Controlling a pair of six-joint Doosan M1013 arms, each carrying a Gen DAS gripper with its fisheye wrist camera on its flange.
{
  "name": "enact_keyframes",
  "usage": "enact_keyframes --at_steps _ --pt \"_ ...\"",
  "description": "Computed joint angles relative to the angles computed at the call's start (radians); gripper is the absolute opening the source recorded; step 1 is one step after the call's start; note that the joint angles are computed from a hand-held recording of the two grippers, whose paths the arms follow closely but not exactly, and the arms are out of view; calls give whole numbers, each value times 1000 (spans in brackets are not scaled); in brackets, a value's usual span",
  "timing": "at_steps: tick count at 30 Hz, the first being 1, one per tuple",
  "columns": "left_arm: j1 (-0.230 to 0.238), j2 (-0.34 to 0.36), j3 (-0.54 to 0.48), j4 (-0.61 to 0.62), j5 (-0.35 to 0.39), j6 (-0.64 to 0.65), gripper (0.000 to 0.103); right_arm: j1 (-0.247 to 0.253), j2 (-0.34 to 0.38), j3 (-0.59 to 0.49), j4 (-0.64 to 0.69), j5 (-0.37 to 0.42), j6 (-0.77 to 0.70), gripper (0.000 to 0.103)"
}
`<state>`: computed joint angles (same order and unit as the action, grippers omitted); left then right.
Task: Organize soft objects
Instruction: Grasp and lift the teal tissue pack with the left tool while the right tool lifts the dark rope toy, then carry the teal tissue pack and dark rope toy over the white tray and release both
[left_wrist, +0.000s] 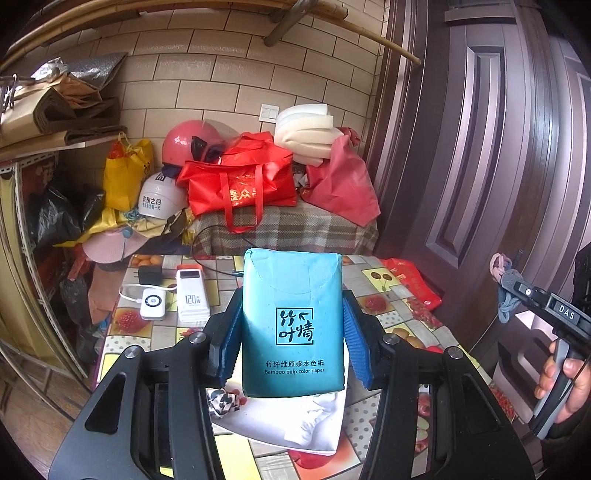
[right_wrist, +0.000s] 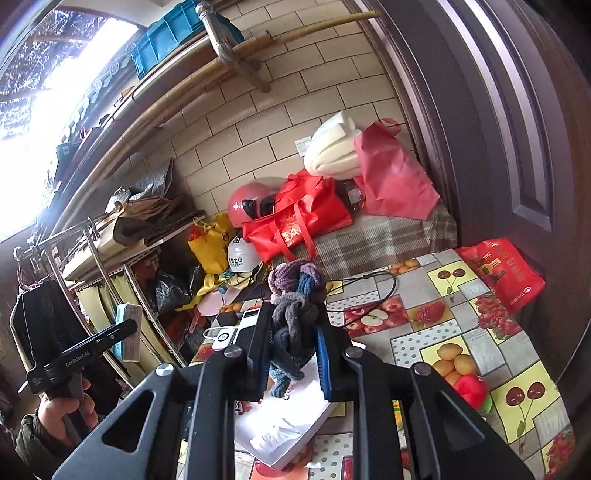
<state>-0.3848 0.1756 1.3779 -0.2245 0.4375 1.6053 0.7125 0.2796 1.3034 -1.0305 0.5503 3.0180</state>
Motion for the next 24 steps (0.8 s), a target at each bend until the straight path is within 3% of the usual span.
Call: enact_keyframes --at_steps 13,24 --pt "5 31 -25 -18 44 6 50 -20 23 -25 137 -19 -118 19" --pt "16 59 -40 -10 75 -33 50 -37 65 -75 334 -21 -304 20"
